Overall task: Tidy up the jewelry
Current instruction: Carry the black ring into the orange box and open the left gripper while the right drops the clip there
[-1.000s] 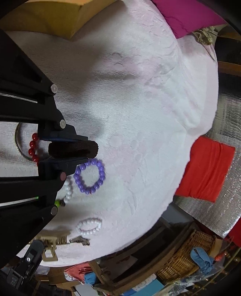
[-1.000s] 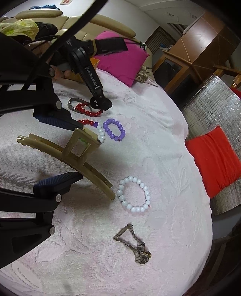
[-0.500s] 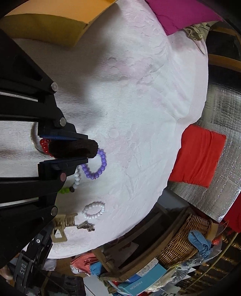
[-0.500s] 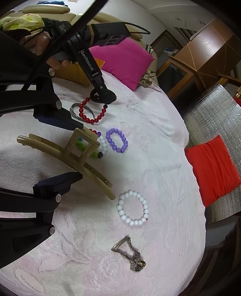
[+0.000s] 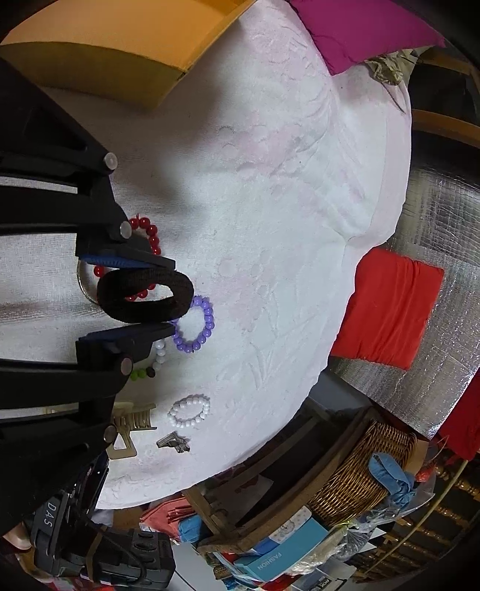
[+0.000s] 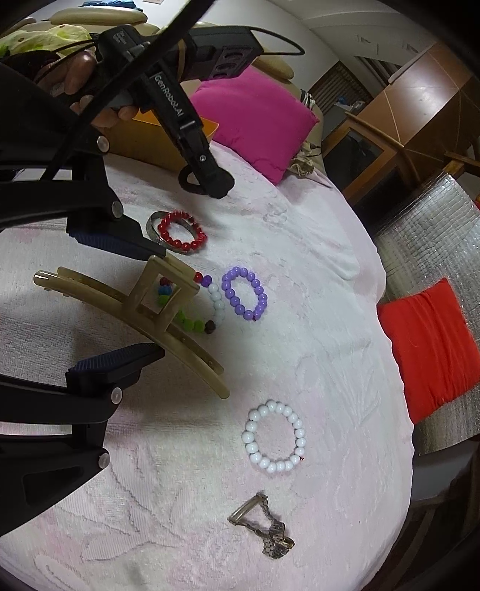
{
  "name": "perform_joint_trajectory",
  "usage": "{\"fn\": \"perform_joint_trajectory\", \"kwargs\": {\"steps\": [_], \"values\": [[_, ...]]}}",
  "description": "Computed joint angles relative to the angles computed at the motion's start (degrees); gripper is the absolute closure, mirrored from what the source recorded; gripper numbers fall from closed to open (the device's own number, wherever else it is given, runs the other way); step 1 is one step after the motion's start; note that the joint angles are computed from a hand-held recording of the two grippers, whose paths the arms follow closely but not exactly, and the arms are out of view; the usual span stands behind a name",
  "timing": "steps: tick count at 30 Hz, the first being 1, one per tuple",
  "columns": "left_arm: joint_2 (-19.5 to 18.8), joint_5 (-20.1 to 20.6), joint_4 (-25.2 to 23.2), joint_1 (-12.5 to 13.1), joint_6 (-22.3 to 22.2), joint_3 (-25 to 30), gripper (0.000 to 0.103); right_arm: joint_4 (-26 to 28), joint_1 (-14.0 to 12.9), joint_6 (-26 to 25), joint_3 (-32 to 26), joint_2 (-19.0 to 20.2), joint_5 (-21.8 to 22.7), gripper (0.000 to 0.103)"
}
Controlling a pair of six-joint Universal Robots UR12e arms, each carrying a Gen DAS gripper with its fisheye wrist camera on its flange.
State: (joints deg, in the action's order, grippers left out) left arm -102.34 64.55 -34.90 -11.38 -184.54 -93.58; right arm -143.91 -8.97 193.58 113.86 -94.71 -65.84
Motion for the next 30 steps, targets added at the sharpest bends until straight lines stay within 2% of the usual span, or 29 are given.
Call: {"fn": "perform_joint_trajectory", "kwargs": {"steps": [10,20,26,30], "values": [[1.55,3.60,4.88,0.52,-3.25,-1.77,0.076,-0.35,0.59,0.21,-0.25,0.20,0.49,0.053],[6.40,8.68,9.27,2.73,-6.93,-6.28,0.077,-2.84,3.19,-0.06,-0.70,0.77,2.27,0.053],[9.55,16.61,10.23,4.34,-9.59,-8.99,0.077,-6.80,5.20,-0.55,-0.89,1.16,5.13,0.053],[10.95,24.88,6.52,5.38,-11.87,-10.04,0.077,-10.83,6.81,0.28,-2.02,2.42,8.28,0.053]]}}
